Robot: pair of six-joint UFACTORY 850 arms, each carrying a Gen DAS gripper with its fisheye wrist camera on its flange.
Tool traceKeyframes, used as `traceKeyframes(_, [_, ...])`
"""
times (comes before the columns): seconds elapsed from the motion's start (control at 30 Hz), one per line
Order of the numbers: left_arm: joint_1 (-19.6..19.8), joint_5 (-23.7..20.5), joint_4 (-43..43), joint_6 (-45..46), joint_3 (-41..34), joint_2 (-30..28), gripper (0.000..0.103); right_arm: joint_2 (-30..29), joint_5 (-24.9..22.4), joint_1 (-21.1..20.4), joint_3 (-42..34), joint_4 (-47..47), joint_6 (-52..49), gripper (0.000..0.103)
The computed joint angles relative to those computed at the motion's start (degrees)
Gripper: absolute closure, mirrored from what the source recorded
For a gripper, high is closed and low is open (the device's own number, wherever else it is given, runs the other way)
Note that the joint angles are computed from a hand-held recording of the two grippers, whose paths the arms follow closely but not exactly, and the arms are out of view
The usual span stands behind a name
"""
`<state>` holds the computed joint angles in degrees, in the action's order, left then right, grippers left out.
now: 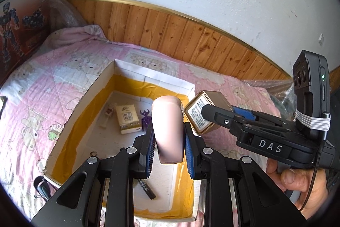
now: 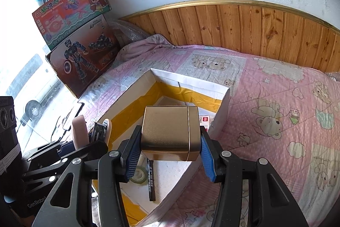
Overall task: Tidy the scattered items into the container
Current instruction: 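Carry pink stapler in left tool and gold cube in right tool over box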
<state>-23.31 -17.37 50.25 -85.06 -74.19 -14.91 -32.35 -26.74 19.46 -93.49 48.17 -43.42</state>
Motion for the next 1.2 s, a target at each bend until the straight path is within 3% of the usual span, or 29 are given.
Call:
traceKeyframes(0.5, [2.9, 2.8, -15.3, 12.0, 0.2, -0.9, 0.077, -0.8, -0.2, 1.0, -0.5, -1.7, 0.1, 0.051])
traceKeyframes(0.97, [6.9, 4.6, -47.9, 40.8, -1.5, -3.1, 0.077, -1.4, -2.0, 1.9, -0.5, -3.5, -1.1, 0.051])
traceKeyframes(1.2, [8.4, 3.9, -55.8, 48.3, -2.8, -4.3, 0.077, -1.7, -2.6, 2.4, -0.2, -4.7, -1.9, 0.051])
